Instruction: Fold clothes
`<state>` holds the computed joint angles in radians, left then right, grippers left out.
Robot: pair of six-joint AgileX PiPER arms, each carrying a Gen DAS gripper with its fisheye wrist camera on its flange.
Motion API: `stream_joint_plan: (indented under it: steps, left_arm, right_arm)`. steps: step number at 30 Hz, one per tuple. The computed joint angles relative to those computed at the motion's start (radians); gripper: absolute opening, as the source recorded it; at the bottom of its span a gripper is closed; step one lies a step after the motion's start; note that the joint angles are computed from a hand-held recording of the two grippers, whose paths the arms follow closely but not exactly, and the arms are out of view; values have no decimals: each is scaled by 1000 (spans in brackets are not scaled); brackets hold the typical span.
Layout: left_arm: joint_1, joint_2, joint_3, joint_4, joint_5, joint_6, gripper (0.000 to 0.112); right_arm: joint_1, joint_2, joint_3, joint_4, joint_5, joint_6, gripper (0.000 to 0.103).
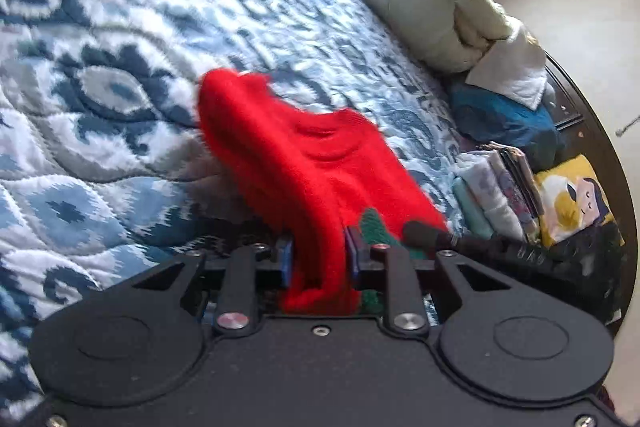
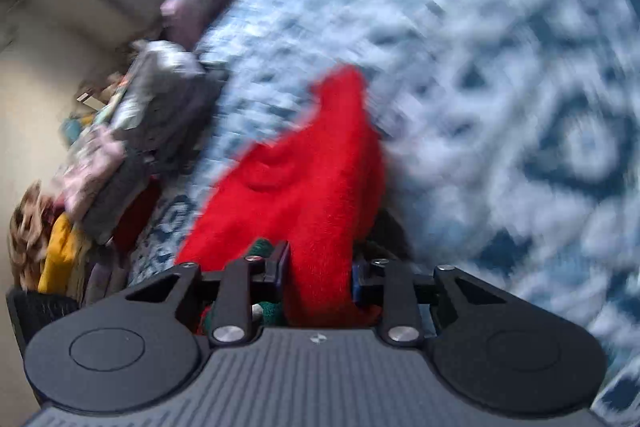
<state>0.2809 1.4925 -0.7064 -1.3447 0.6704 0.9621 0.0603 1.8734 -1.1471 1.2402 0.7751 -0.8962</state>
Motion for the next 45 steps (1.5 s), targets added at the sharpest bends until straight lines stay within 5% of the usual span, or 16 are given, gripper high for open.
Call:
stream_joint_plan:
  steps: [4,6,7,10,15,18,22,25,29,32,38,45]
  left_arm:
    - [-92,-59,28,129,13,-173,32]
    - [-108,-31,27,180,26,-210,53]
    - [-105,-35,44,184,1,-213,53]
    - [-18,-23,62,187,30,-188,55]
    - [61,-18,55,195,-11,-189,57]
    - [100,32,37,175,54,-196,63]
    - [75,106,68,85,123,-120,65]
    - [8,146,109,-79,93,27,65]
    - [-27,176,130,-275,65,220,31]
    - [7,180,76,-216,103,231,27]
    - [103,231,-189,-5,233,161,26]
    - [122,406,-656,160,300,19,26]
  right_arm:
    - [25,-32,-154,-189,37,27,29]
    - [47,20,-266,-389,46,191,31]
    - [60,41,-307,-489,49,283,41]
    - [67,37,-302,-641,19,397,49]
    - [13,-11,-190,-494,-30,265,53]
    - [23,25,-213,-507,-43,278,66]
    - [28,138,-295,-522,44,318,74]
    - [46,181,-296,-518,65,273,74]
    - [28,171,-219,-372,71,115,46]
    - [-10,147,-172,-278,95,51,31]
    - [-52,103,-109,-53,104,-32,29]
    - [25,150,-225,235,-28,-104,29]
